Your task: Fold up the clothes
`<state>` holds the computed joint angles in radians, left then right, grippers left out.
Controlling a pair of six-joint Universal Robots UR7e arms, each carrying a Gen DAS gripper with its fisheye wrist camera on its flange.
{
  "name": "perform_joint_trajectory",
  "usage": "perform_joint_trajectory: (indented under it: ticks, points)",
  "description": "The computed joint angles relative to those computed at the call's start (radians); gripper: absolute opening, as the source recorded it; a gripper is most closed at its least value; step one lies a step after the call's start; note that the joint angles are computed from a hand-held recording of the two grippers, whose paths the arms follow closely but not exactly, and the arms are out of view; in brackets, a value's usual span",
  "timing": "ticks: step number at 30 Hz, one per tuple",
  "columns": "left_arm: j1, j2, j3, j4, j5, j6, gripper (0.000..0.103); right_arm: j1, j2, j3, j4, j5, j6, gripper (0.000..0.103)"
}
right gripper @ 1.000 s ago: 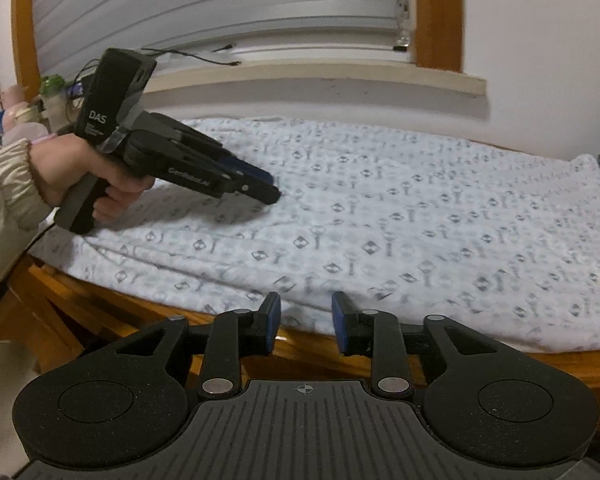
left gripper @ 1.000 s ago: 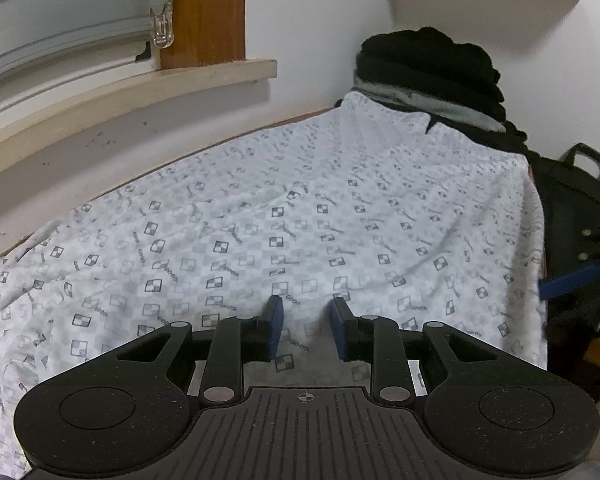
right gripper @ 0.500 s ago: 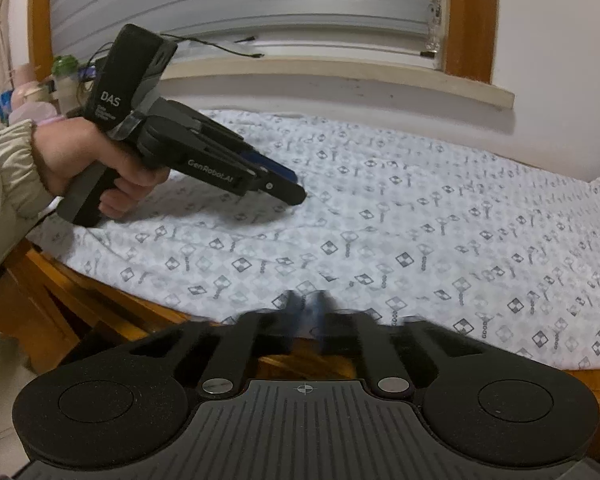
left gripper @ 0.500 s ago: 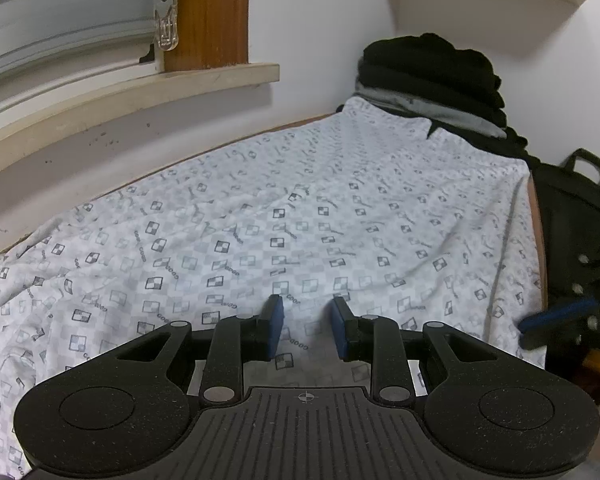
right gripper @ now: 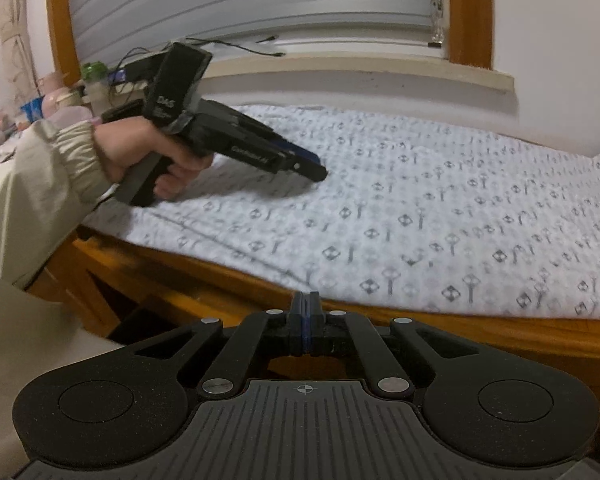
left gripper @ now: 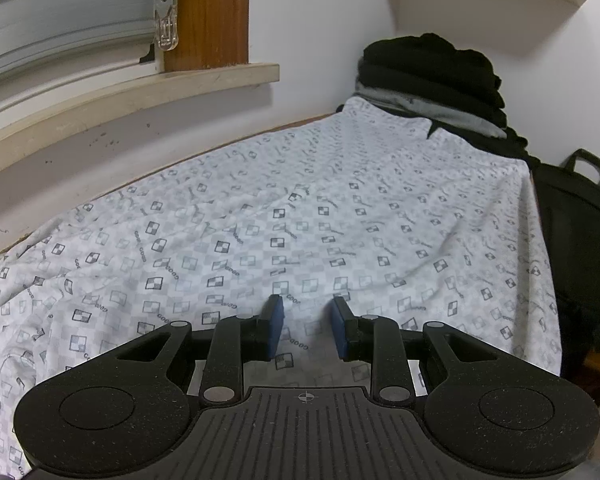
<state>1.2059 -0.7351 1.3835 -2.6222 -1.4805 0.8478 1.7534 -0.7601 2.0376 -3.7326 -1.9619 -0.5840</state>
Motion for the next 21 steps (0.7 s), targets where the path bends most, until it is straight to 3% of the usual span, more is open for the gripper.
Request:
perform_joint_trajectory:
  ticks: [4,11,14,16,21]
  points:
    - [0.001,0.000,-0.001,0.001,-0.001,0.000,0.029,0.010,0.026,-0.030,-0.032,0.011,-0.043,0.004]
    - [-0.001,-0.002,0.002,0.000,0.004,-0.001,0.030,0.013,0.096,-0.151,0.111,0.097,-0.066,0.006]
    - [-0.007,-0.006,-0.011,0.035,0.022,-0.030,0.030,0.014,0.126,-0.201,0.176,0.122,-0.074,0.014]
    - [-0.009,-0.018,-0.013,0.035,0.043,-0.025,0.030,0.019,0.143,-0.229,0.216,0.135,-0.088,0.024]
    - [0.006,-0.056,-0.006,0.017,0.116,0.013,0.030,0.033,0.184,-0.286,0.272,0.161,-0.136,0.027]
